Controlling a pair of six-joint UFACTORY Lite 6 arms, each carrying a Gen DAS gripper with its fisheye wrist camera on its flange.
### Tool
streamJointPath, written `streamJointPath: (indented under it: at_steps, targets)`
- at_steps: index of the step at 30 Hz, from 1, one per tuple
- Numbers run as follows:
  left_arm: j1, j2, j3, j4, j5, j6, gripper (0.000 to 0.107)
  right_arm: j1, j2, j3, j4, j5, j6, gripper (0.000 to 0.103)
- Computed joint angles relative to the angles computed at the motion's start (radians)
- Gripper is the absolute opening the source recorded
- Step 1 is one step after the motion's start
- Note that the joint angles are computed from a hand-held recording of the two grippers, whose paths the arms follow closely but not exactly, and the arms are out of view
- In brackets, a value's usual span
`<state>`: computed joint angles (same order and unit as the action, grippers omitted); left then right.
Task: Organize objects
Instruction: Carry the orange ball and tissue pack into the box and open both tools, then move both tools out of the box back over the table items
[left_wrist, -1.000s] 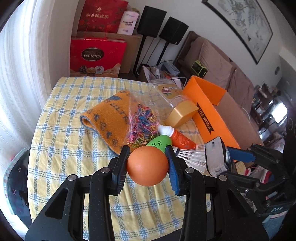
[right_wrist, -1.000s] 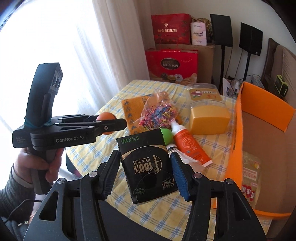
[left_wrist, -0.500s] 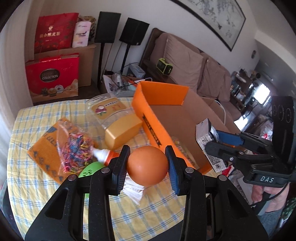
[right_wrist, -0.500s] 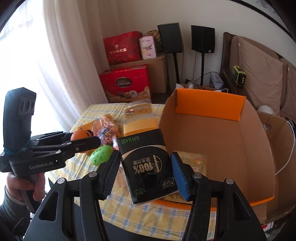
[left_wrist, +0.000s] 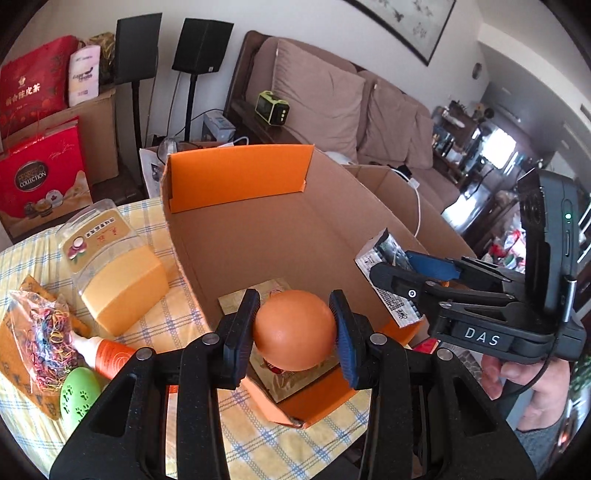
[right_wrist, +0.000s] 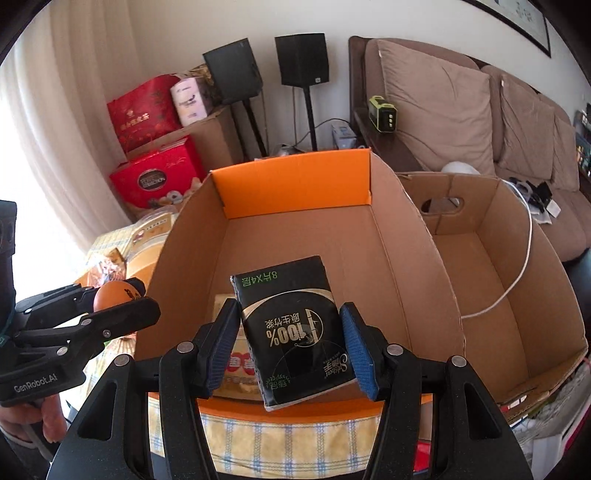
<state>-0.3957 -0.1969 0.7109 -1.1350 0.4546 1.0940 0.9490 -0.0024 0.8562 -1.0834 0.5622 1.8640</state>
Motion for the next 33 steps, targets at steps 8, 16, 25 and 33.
streamJointPath:
  at_steps: [8, 16, 25, 33]
  targets:
    - [-0.151, 0.127, 0.058, -0.004, -0.133, -0.052, 0.036, -0.088, 0.068, -0.02, -0.041, -0.055, 0.044, 0.057]
    - [-0.229, 0.227, 0.1, -0.049, -0.166, -0.055, 0.037, -0.128, 0.075, -0.044, -0.014, -0.028, 0.019, 0.06]
    - [-0.183, 0.189, 0.065, -0.113, -0.135, -0.019, 0.064, -0.097, -0.025, -0.112, -0.068, 0.003, 0.103, 0.06]
    - [-0.048, 0.033, 0.017, 0.032, -0.088, -0.118, 0.087, -0.022, -0.053, -0.062, -0.064, 0.061, 0.093, 0.063]
